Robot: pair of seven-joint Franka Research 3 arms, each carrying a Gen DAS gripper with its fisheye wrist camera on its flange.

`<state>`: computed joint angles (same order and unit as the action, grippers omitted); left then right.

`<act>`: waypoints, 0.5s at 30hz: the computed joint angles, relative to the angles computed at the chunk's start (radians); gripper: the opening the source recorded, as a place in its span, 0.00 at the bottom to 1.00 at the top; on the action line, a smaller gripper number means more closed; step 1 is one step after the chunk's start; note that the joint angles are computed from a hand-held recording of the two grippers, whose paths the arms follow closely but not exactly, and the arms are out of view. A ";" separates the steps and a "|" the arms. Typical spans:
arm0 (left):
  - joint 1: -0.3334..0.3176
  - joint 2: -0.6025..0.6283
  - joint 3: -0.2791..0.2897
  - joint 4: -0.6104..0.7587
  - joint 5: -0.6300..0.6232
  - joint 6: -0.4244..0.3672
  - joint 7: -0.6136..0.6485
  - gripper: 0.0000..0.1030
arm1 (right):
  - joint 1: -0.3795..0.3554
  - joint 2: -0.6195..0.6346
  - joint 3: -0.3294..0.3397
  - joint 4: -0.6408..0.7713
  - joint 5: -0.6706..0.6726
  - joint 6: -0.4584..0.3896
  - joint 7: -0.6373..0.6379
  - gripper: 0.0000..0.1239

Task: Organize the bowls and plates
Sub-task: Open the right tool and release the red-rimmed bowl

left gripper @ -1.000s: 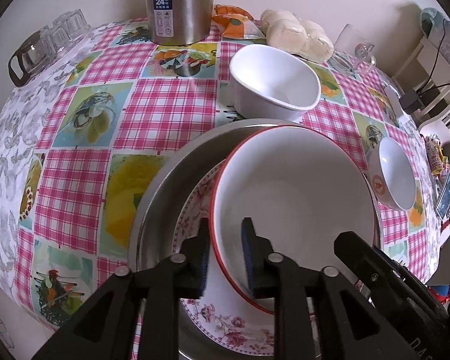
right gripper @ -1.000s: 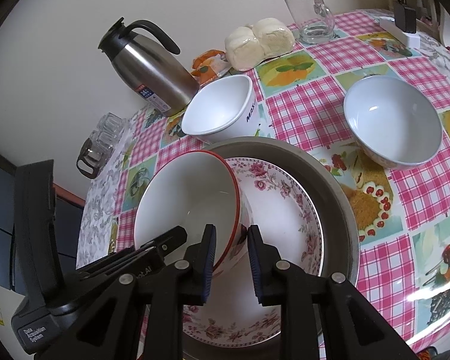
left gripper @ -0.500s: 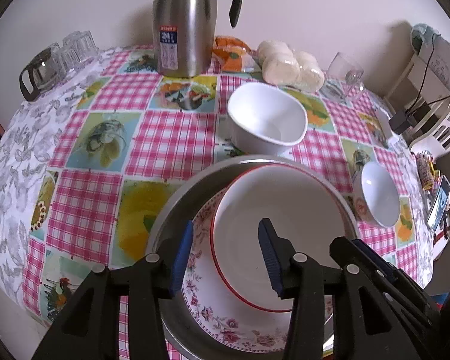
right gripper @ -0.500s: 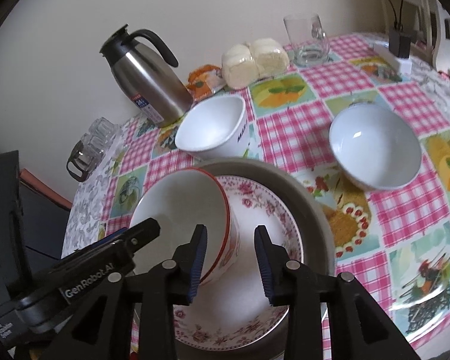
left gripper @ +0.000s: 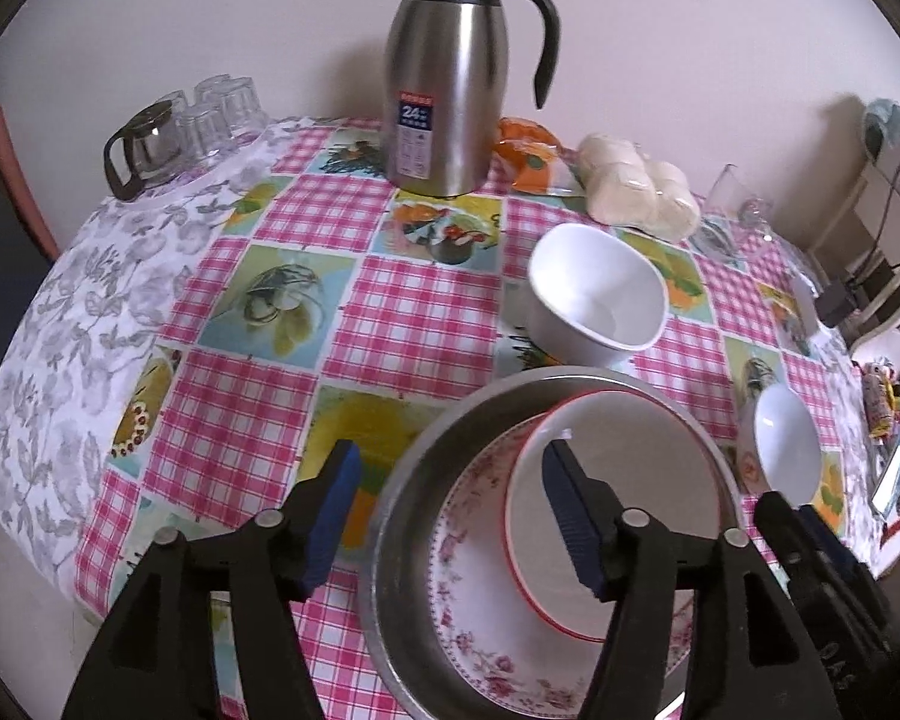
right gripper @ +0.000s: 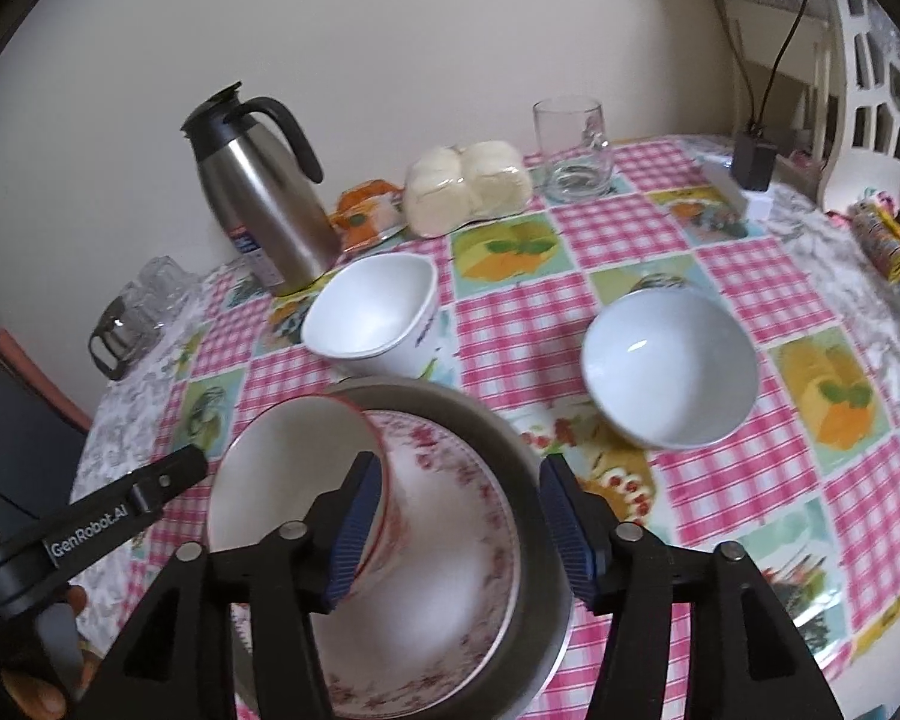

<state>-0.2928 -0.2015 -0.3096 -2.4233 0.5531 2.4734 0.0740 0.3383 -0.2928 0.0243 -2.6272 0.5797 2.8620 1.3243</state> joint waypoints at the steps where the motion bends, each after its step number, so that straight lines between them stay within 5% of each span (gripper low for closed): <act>1: 0.000 0.001 0.001 -0.001 -0.005 -0.002 -0.001 0.68 | -0.008 -0.001 0.006 -0.002 -0.012 0.007 0.009 0.52; 6: 0.000 0.007 -0.004 0.009 -0.001 -0.047 -0.015 0.83 | -0.031 0.006 0.023 -0.004 -0.074 0.015 0.052 0.61; 15: -0.003 0.007 -0.001 0.011 0.016 -0.106 -0.056 0.85 | -0.006 0.006 0.008 -0.010 -0.070 0.028 0.024 0.70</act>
<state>-0.2958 -0.1949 -0.3106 -2.4118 0.5693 2.3677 0.0182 0.3318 -0.2868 0.0325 -2.6370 0.5100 2.8898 1.3487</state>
